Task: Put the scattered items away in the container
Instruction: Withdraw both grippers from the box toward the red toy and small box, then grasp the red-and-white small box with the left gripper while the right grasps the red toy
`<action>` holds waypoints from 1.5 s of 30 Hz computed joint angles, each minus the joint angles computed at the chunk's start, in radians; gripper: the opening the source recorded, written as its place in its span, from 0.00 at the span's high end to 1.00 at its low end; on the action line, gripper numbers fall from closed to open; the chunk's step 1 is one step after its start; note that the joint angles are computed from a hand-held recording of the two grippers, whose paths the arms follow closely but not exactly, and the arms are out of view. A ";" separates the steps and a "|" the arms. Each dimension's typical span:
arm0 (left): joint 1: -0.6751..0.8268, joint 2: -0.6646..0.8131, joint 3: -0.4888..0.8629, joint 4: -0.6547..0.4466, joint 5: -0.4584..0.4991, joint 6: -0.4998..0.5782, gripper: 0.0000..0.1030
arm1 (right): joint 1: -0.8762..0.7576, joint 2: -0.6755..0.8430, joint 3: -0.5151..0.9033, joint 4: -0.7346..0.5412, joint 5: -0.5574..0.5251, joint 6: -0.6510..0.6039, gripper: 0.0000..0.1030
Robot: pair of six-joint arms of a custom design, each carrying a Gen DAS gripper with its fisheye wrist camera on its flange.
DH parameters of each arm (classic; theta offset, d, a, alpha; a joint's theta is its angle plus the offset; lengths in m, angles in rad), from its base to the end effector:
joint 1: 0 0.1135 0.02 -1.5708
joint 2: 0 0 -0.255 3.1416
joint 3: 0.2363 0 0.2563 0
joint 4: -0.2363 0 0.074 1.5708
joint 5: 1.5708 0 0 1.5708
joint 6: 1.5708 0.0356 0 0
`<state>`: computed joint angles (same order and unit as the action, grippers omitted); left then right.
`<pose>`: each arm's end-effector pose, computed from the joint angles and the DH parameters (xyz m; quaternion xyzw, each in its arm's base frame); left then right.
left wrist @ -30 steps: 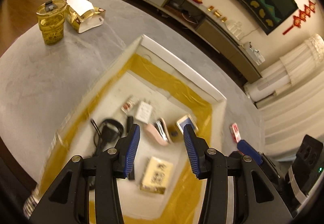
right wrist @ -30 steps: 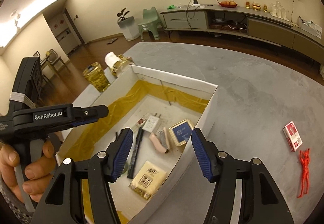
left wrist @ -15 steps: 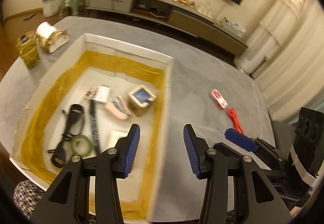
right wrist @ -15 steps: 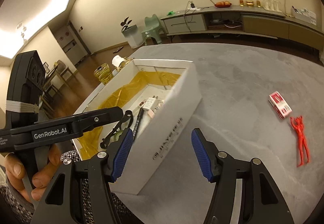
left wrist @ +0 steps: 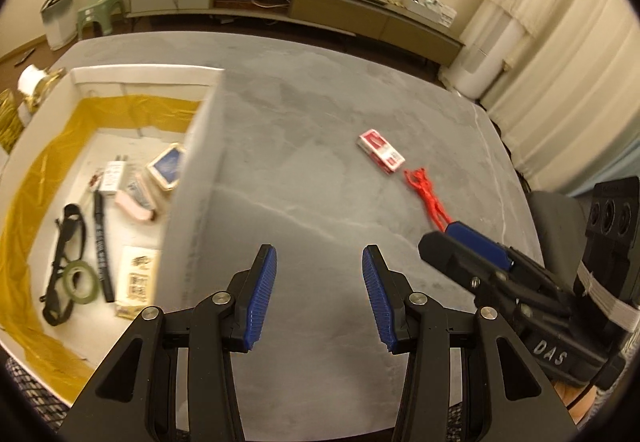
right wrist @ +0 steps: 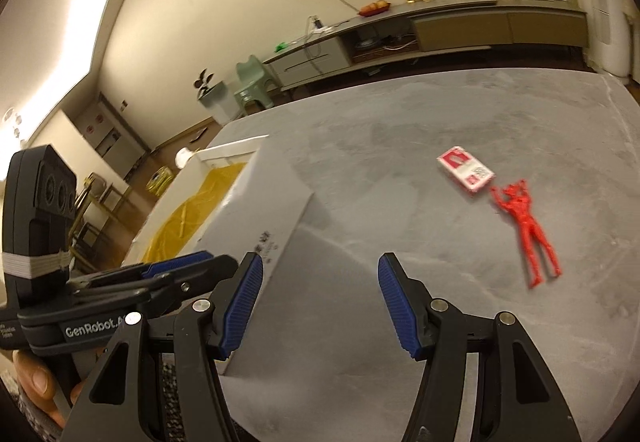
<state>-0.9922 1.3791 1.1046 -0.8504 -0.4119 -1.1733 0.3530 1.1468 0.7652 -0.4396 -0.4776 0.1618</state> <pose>0.1615 -0.2212 0.2578 -0.1313 0.9466 -0.0977 0.2776 0.2202 0.0985 0.2315 -0.1725 0.8918 0.3034 0.2879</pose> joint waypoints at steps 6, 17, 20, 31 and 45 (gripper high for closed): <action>0.029 0.144 0.095 0.068 0.043 0.076 0.54 | -0.123 0.026 0.016 -0.007 -0.018 -0.041 0.40; 0.150 0.457 0.332 0.180 0.173 0.209 0.54 | -0.308 0.167 0.059 0.017 -0.007 -0.087 0.40; 0.174 0.530 0.405 0.187 0.196 0.235 0.54 | -0.333 0.199 0.067 0.023 0.000 -0.097 0.40; 0.294 0.923 0.835 0.073 0.205 0.307 0.50 | -0.319 0.374 0.099 0.119 0.171 -0.143 0.40; 0.297 0.901 0.710 0.159 0.161 0.390 0.80 | -0.257 0.509 0.140 0.117 0.238 -0.185 0.69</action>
<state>-0.6956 2.2804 1.8146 -0.6915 -0.2506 -0.7830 0.0957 1.6557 0.9057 -0.3224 -0.2393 -0.0236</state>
